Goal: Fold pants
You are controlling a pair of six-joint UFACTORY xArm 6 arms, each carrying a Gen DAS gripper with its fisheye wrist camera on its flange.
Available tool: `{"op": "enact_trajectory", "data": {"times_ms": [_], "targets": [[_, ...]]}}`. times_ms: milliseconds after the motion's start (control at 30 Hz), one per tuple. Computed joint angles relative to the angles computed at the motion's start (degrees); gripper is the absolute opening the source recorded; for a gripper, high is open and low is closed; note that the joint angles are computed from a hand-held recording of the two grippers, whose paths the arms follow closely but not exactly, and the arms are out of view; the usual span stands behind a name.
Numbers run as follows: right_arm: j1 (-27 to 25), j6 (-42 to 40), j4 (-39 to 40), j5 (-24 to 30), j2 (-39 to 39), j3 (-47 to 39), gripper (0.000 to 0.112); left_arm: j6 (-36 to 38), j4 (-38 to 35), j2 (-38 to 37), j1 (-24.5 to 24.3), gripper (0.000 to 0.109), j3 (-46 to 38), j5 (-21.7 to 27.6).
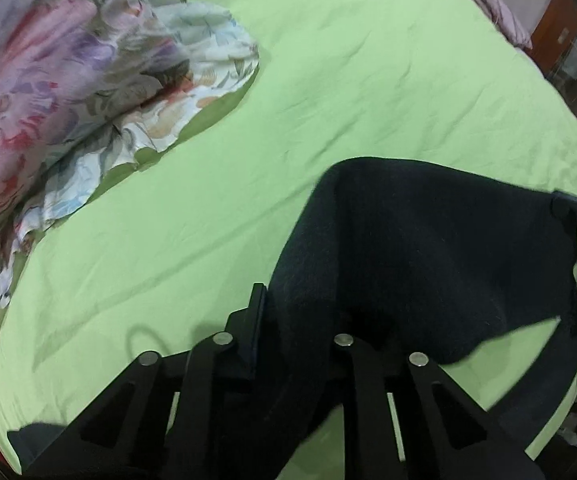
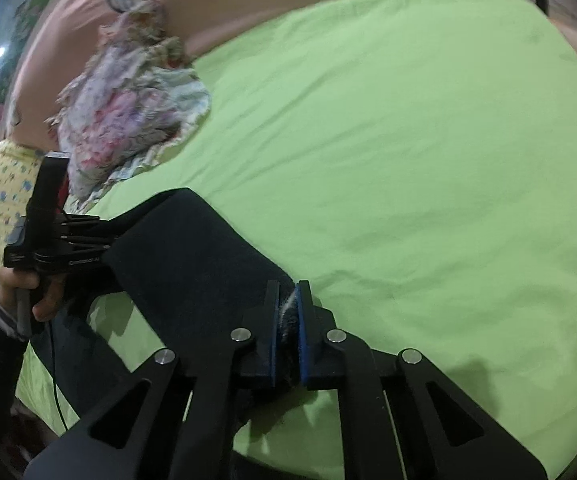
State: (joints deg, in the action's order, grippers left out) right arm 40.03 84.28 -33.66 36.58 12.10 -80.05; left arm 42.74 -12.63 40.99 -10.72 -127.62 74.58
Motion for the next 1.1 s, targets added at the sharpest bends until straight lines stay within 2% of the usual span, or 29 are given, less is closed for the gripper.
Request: {"op": "enact_trajectory", "data": {"times_ms": [200,300,467,733,967,1100], "targets": [[2.5,-2.7,-7.1,11.5,-3.9,-2.3,0.008,3.6,-7.3,-10.9,2.6,0.012,11.5,-1.9],[2.8,-3.6,-9.0,14.1,-6.1,-2.0,0.008,5.2,-9.9,-16.6,3.7,0.012,17.9,-2.5],[5.1,-4.1,-12.4,19.1,-8.6,-1.0,0.008,6.5,-13.3,-23.8,5.3,0.012,25.7,-1.0],[11.5,1.5,-16.6,19.2,-14.7,8.9,0.008,9.9,-15.2,-35.8,6.8,0.012,43.8,-3.6],[16.7,7.1,-22.2,16.3,-19.7,17.0,0.008,11.2,-16.7,-40.1,8.7,0.012,50.4,-3.7],[18.9,5.0,-21.3,18.0,-19.9,17.7,0.007,13.3,-18.4,-43.5,9.9,0.012,54.7,-3.4]]}}
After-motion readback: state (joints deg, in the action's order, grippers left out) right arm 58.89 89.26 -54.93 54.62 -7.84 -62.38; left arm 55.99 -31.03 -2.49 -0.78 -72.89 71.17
